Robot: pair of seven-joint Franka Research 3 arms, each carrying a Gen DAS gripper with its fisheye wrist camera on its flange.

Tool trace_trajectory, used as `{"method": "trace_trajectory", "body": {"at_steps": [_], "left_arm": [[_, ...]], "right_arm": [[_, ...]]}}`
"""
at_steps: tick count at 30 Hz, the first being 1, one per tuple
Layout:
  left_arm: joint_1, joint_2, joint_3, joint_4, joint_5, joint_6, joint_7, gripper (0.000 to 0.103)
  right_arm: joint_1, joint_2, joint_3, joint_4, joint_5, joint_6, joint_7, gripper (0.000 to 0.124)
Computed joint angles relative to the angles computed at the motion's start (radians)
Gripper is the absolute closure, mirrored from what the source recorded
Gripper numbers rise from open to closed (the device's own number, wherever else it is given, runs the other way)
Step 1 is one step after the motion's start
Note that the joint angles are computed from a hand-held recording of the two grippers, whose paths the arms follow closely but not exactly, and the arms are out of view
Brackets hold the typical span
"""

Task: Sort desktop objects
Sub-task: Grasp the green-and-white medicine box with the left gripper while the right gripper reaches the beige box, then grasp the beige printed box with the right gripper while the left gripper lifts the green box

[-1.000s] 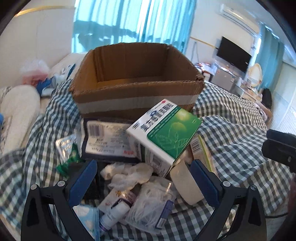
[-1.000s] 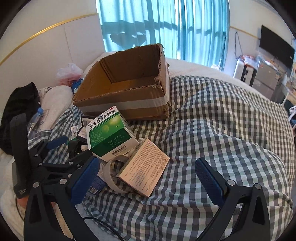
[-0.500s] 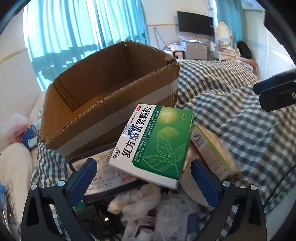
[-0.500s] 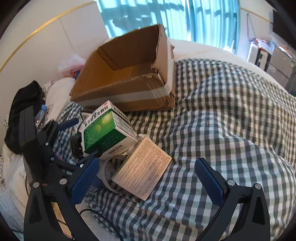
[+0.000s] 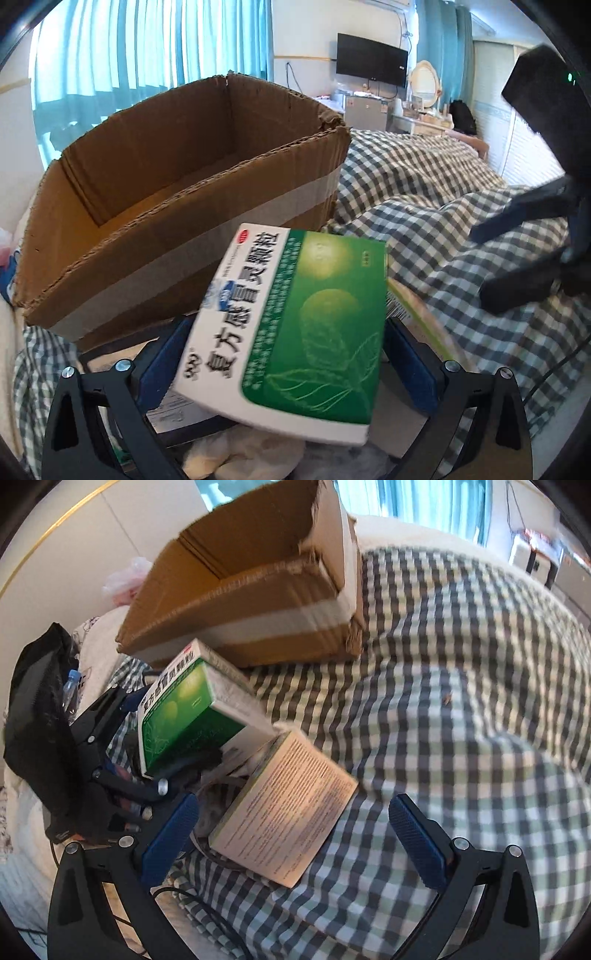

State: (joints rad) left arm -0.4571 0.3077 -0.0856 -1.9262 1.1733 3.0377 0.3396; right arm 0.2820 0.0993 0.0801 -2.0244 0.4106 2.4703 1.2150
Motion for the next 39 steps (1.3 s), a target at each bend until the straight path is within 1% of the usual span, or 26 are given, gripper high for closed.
{"method": "trace_trajectory", "body": {"at_steps": [1, 4, 5, 7, 9, 10, 11, 12, 14, 15, 16, 18, 19, 23, 25, 27, 28, 29, 31, 33, 35, 37, 39], "left_arm": [[-0.008, -0.003, 0.010, -0.001, 0.014, 0.000, -0.036, 0.011], [0.017, -0.019, -0.011, -0.023, -0.053, 0.006, -0.021, 0.012], [0.004, -0.033, 0.008, -0.035, -0.028, 0.013, -0.071, 0.012], [-0.010, -0.073, 0.037, -0.066, 0.044, 0.018, -0.216, 0.012], [0.010, -0.116, 0.019, -0.107, 0.040, 0.003, -0.284, 0.013], [0.018, -0.147, 0.007, -0.133, 0.038, -0.021, -0.316, 0.013], [0.018, -0.175, -0.001, -0.152, 0.061, -0.059, -0.360, 0.013], [0.018, -0.200, -0.014, -0.169, 0.082, -0.102, -0.395, 0.016], [0.016, -0.250, -0.051, -0.202, 0.097, -0.217, -0.431, 0.019], [0.020, -0.267, -0.070, -0.215, 0.092, -0.257, -0.439, 0.019], [0.026, -0.274, -0.087, -0.222, 0.068, -0.280, -0.433, 0.019], [0.054, -0.270, -0.109, -0.239, 0.031, -0.252, -0.419, 0.019], [0.067, -0.267, -0.121, -0.243, 0.026, -0.250, -0.419, 0.019], [0.086, -0.241, -0.155, -0.236, -0.011, -0.292, -0.358, 0.018], [0.091, -0.230, -0.158, -0.237, -0.025, -0.282, -0.356, 0.014], [0.095, -0.218, -0.154, -0.235, -0.041, -0.268, -0.363, 0.006], [0.098, -0.214, -0.152, -0.237, -0.058, -0.257, -0.360, 0.005], [0.098, -0.210, -0.152, -0.237, -0.075, -0.258, -0.351, 0.004], [0.096, -0.203, -0.153, -0.237, -0.117, -0.275, -0.323, 0.003], [0.096, -0.205, -0.147, -0.243, -0.123, -0.260, -0.325, 0.002], [0.095, -0.204, -0.147, -0.245, -0.137, -0.259, -0.313, 0.000], [0.097, -0.201, -0.145, -0.247, -0.158, -0.248, -0.298, 0.000], [0.098, -0.201, -0.140, -0.253, -0.161, -0.230, -0.301, 0.000]], "right_arm": [[-0.001, 0.005, -0.001, 0.004, 0.005, -0.016, 0.011, 0.021], [-0.008, 0.015, -0.002, 0.008, 0.045, -0.043, 0.033, 0.021], [-0.011, 0.015, -0.002, 0.006, 0.061, -0.050, 0.037, 0.021], [-0.016, 0.015, -0.003, 0.004, 0.083, -0.062, 0.046, 0.021], [-0.015, 0.016, -0.003, 0.005, 0.084, -0.062, 0.060, 0.021], [-0.014, 0.017, -0.002, 0.005, 0.086, -0.058, 0.064, 0.021], [-0.013, 0.020, -0.001, 0.008, 0.089, -0.060, 0.070, 0.021], [-0.013, 0.025, 0.000, 0.012, 0.093, -0.064, 0.074, 0.021], [-0.008, 0.031, 0.000, 0.017, 0.081, -0.064, 0.101, 0.021], [-0.002, 0.036, 0.001, 0.020, 0.064, -0.063, 0.118, 0.021], [0.003, 0.039, 0.001, 0.021, 0.045, -0.063, 0.135, 0.021], [0.010, 0.048, 0.000, 0.030, 0.006, -0.078, 0.176, 0.021], [0.014, 0.054, 0.000, 0.035, -0.005, -0.081, 0.195, 0.021], [0.016, 0.073, -0.001, 0.054, -0.031, -0.097, 0.240, 0.021], [0.016, 0.082, 0.002, 0.064, -0.025, -0.099, 0.250, 0.021], [0.015, 0.098, 0.005, 0.081, -0.016, -0.110, 0.255, 0.021], [0.020, 0.112, 0.003, 0.096, -0.031, -0.119, 0.274, 0.021], [0.033, 0.130, -0.002, 0.116, -0.077, -0.134, 0.312, 0.021], [0.047, 0.168, -0.010, 0.156, -0.138, -0.171, 0.366, 0.021], [0.054, 0.199, -0.013, 0.190, -0.172, -0.205, 0.393, 0.021], [0.051, 0.223, -0.012, 0.215, -0.173, -0.222, 0.401, 0.021], [0.041, 0.240, -0.006, 0.236, -0.150, -0.238, 0.391, 0.021], [0.028, 0.246, 0.001, 0.239, -0.115, -0.231, 0.365, 0.021]]}}
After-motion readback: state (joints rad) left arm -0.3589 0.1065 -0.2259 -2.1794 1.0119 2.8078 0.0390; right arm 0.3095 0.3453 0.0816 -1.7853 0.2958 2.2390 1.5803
